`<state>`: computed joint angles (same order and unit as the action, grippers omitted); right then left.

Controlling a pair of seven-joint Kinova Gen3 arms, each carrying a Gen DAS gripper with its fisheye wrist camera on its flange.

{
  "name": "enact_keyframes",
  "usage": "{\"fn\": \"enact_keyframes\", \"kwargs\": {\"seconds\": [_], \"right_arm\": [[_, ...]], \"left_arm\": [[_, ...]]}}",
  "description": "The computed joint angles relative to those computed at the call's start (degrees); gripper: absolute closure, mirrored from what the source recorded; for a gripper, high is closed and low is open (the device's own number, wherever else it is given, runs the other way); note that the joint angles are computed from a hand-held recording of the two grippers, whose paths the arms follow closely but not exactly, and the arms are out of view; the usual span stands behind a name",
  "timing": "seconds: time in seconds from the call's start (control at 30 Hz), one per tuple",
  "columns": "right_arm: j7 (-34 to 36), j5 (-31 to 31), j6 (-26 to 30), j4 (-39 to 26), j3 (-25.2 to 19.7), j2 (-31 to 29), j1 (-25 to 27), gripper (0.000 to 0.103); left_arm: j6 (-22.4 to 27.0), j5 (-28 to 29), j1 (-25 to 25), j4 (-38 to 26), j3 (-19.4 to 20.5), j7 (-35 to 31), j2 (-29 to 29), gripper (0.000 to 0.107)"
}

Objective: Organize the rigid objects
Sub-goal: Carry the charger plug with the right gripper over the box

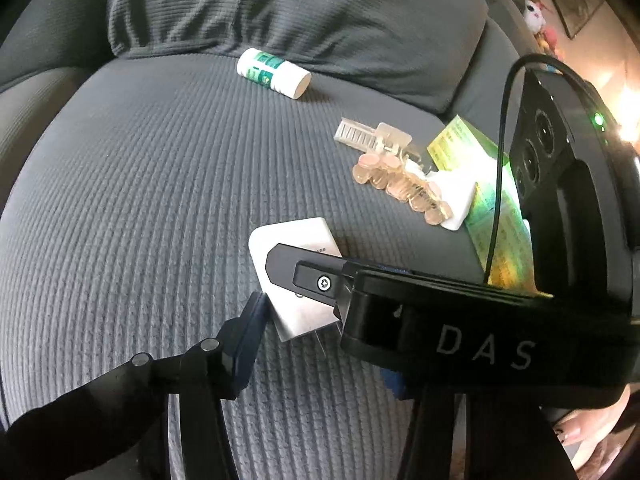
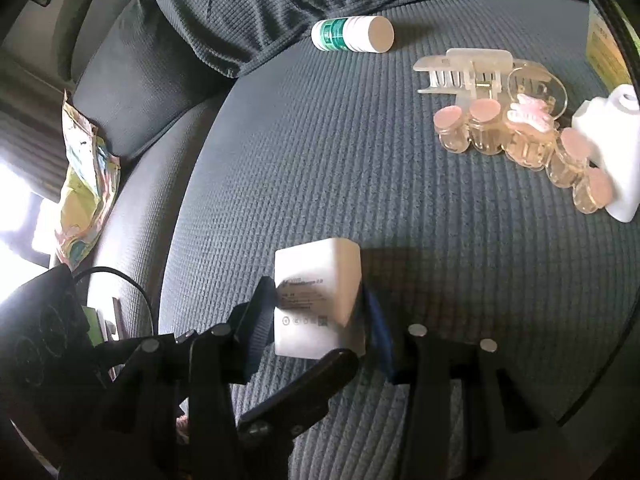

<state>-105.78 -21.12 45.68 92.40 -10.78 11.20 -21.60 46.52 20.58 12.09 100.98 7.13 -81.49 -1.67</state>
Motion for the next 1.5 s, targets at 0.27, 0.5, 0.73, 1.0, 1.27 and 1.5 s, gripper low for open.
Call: {"fn": "enact_keyframes", "kwargs": {"seconds": [0.27,0.5,0.73,1.0,1.27,1.5], "right_arm": [[-3.4,6.8,-6.0,4.3,0.4,-9.0,-2.1,0.059],[-5.7,11.8,-7.9,7.3,0.3,-17.8,-1.1,0.059],[-9.8,18.8,-6.6,7.0,-1.6,-25.6,2.2,0.059],[-8.9,21.9,-1.2,4.9,-0.9,-32.5,7.0,0.059],[-3.9,19.0,0.4,6.8,4.9,-35.4,9.2,0.059],[-1.0,16.2,0.9,9.3,9.0,-34.1,11.8,0.059]], "left_arm": [[-5.0,-3.3,2.1,-0.2,2.2,2.5,-4.9,0.056],[-7.0,-11.4,5.2,-4.2,6.4,8.2,-6.7,0.056],[-9.6,-16.7,8.1,-8.9,9.5,10.9,-7.0,0.056],[-8.6,-25.0,13.0,-18.4,13.8,16.1,-2.1,0.056],[-4.4,-29.0,21.1,-27.7,12.3,16.6,6.0,0.056],[-2.1,-22.3,23.8,-33.0,9.7,10.2,13.0,0.056]]}}
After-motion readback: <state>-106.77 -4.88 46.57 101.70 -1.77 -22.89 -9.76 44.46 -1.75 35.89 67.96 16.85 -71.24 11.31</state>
